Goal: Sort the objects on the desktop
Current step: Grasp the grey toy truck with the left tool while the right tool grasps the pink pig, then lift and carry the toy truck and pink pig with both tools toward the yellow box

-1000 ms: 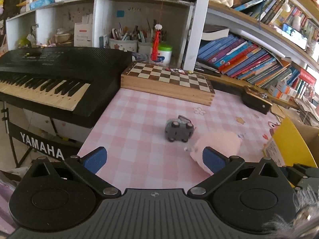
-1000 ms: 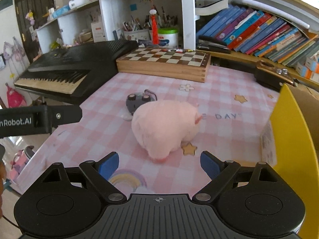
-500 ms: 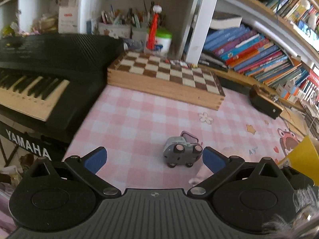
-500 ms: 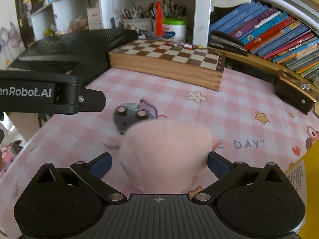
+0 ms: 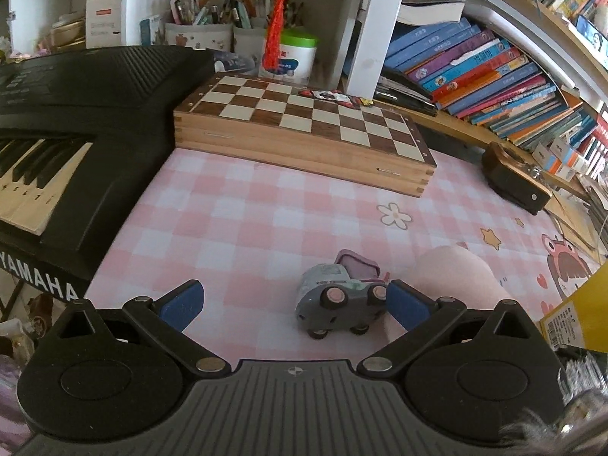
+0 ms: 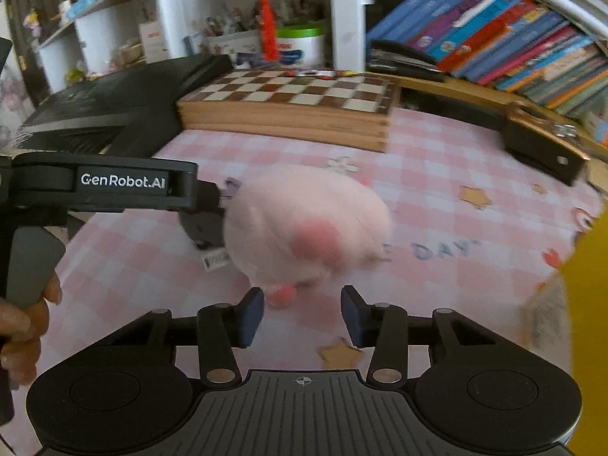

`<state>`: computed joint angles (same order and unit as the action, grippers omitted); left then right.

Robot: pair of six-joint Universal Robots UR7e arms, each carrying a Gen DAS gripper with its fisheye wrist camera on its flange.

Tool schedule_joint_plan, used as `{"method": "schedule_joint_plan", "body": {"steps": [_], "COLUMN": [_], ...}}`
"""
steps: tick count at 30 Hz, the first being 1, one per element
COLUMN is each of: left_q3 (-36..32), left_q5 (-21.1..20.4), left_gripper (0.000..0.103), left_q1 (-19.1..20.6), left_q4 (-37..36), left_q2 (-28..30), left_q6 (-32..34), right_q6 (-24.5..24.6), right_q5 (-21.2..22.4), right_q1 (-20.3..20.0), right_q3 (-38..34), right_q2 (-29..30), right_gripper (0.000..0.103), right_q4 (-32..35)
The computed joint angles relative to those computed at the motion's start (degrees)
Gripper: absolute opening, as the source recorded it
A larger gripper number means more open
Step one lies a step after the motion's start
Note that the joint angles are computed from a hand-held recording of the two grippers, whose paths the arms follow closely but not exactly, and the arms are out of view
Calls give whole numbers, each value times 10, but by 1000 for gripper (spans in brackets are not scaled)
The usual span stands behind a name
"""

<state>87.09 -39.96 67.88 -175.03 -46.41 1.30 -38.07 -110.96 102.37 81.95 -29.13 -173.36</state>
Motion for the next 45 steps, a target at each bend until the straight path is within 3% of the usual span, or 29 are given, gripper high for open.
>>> {"method": "schedule_joint_plan", "body": {"steps": [2,5,8,11,15,18,23,28,32,39,45], "left_q3": [-7,-14,-25,-36,-43,-50,-45,1,48,105,128], "left_q5": [-1,-6,-10,-22,-38,-20,-14,-9,10,38,40], "left_gripper": [103,103,101,96,77,61,61,61,61,61,61], "left_q1": [1,4,5,5,4,1,2,-6,-16,-32,-43], "left_q4": [4,-6,-12,-3,6,10,13,-38,-61,-92,-108], "left_q2": [6,15,25,33,42,52,46,12,-23,-62,-72], "left_q6": [6,16,26,30,45,59,53,13,-22,-70,-83], "right_q6": [6,2,-17,-32,-32,-28,-38,-23,42,162,195], "right_q5": [-3,14,20,19,11,6,6,25,32,3,-28], "right_q1": [0,-2,-1,1,0,-1,-1,-1,0,1,-2], "right_q3": [3,15,20,15,11,5,-9,-28,-60,-123,-164], "right_q2": [-7,-17,-16,-11,-8,-6,5,14,29,67,90], "right_gripper": [68,88,95,96,96,96,99,101,102,103,103], "right_q4": [9,8,-15,-25,-32,-32,-38,-23,2,47,70]}}
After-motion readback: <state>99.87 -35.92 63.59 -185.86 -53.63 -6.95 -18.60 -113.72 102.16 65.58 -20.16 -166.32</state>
